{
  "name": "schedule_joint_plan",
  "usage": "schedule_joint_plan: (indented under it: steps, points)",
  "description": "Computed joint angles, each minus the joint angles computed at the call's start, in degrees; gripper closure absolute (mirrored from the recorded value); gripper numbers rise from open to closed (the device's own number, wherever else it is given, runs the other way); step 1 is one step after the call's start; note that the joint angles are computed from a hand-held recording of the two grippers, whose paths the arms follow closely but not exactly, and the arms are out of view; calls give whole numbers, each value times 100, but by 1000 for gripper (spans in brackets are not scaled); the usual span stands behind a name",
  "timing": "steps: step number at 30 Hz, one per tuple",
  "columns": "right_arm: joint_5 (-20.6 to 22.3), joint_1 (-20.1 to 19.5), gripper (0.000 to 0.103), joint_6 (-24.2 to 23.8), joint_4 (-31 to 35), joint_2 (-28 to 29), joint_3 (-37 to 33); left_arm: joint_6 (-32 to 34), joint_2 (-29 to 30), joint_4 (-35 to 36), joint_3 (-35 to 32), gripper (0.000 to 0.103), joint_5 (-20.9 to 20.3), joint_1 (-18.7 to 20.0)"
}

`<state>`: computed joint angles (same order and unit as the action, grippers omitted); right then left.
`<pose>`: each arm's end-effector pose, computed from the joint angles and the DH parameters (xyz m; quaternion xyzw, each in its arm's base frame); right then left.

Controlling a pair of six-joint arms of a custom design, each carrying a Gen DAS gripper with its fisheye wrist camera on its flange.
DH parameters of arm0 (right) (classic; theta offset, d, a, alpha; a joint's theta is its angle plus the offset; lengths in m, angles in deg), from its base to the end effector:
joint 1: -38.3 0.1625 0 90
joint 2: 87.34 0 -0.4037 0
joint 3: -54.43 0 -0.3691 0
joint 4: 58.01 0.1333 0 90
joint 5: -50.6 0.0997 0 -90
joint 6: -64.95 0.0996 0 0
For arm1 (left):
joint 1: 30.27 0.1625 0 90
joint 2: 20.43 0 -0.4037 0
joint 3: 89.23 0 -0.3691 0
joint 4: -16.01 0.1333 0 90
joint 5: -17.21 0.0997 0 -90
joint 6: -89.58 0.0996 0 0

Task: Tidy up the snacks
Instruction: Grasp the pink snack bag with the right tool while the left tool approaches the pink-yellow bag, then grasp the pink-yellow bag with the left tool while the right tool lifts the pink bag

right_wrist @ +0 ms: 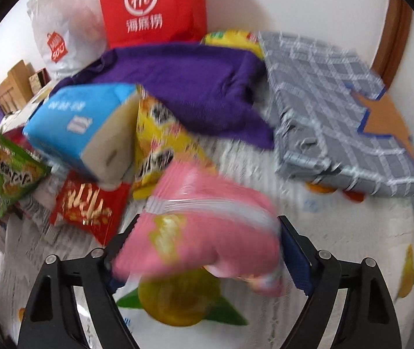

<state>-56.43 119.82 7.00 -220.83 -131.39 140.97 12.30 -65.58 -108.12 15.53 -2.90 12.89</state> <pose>0.0003 -0.7042 0.1620 0.3642 -0.8832 0.1382 0.2613 -0.2436 -0.5394 0.0565 -0.0880 0.8046 -0.4089 0.4215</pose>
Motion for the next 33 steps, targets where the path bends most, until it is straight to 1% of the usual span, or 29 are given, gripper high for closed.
schedule_joint_plan:
  steps: [1,2,5,10,13,14,19,22,24,27,28,30,33]
  points:
    - [88,-26,33,-15,-140,-17,62,-63,-22,115,3,1,14,5]
    - [199,-55,42,-41,-285,-43,122,-119,-40,203,5,1,8,9]
    - [431,-115,43,139,-66,-106,81,-141,-121,222,97,1,-98,44]
    - [788,-182,45,12,-638,-260,402,-122,-224,108,296,1,-192,36]
    - [1029,-209,46,90,-650,-432,534,33,-274,-189,463,1,-241,24]
    - [1051,-193,46,110,-669,-446,542,64,-291,-250,515,1,-255,18]
    - [1060,-140,46,182,-959,-682,826,358,-370,-822,821,1,-363,-3]
    - [1063,-124,46,337,-1040,-817,982,475,-431,-1083,986,1,-415,9]
    - [1068,-125,46,439,-1063,-916,1107,678,-435,-1304,1028,1,-445,54]
    - [971,-102,46,465,-1254,-993,1307,1364,-316,-1926,977,1,-558,192]
    - [929,-94,46,460,-1316,-1012,1368,1582,-241,-2022,881,1,-598,279]
    - [827,-73,46,466,-1463,-1046,1491,1853,-128,-2170,744,1,-679,424]
    - [633,-49,46,490,-1683,-1070,1625,2069,-1,-2284,572,1,-792,639]
